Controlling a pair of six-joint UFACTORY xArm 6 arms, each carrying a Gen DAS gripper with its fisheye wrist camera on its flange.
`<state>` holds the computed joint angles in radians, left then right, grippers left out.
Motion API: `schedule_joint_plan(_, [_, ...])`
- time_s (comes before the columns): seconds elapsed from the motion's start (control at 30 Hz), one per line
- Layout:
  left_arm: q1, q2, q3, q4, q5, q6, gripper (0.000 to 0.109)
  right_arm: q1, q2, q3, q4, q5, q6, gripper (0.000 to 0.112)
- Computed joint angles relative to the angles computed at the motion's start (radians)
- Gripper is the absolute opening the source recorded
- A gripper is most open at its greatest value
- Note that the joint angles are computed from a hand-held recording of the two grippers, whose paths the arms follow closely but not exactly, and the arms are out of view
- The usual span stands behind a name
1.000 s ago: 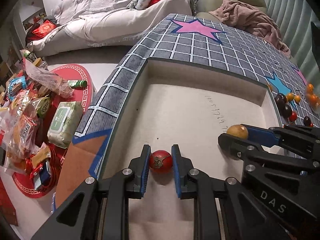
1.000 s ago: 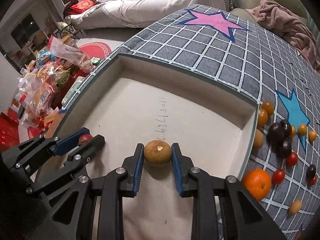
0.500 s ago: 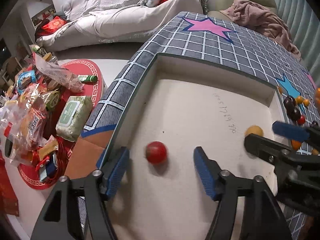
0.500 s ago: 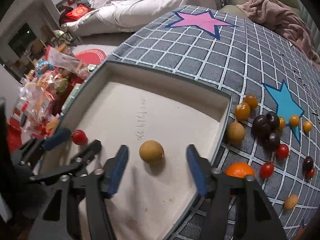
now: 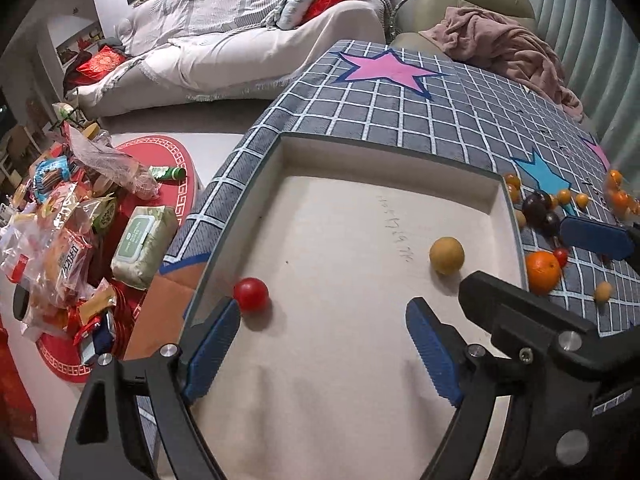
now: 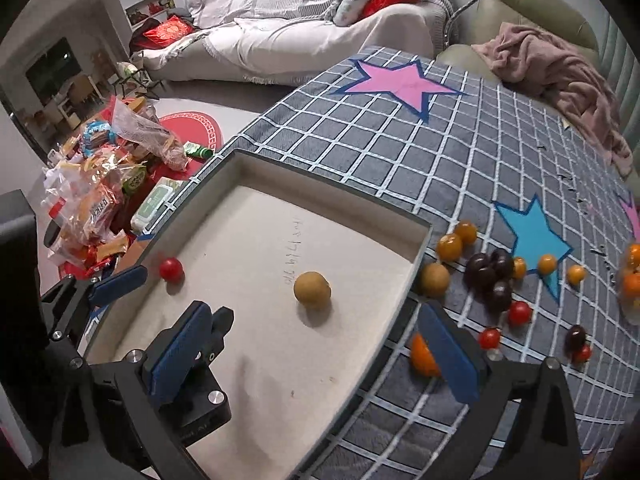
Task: Organize fruits
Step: 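Move both open tools back over the fruit on the tablecloth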
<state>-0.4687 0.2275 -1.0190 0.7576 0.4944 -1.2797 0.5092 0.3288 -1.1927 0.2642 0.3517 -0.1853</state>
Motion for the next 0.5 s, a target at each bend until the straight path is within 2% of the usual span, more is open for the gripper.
schedule_joint_plan(0.13, [-0.022, -0.006, 0.003, -0.046, 0.014, 0.021, 0.086, -0.012, -0.032, 0.040, 0.006, 0.013, 0.004, 0.103])
schedule_joint_plan(0.23, [-0.050, -0.001, -0.006, -0.089, 0.050, 0.052, 0.086, -0.022, -0.060, 0.083, 0.057, 0.016, -0.034, 0.103])
schedule_joint_plan(0.5, [-0.126, 0.012, -0.012, -0.094, 0.065, 0.082, 0.086, -0.085, -0.171, 0.269, 0.202, -0.026, -0.144, 0.103])
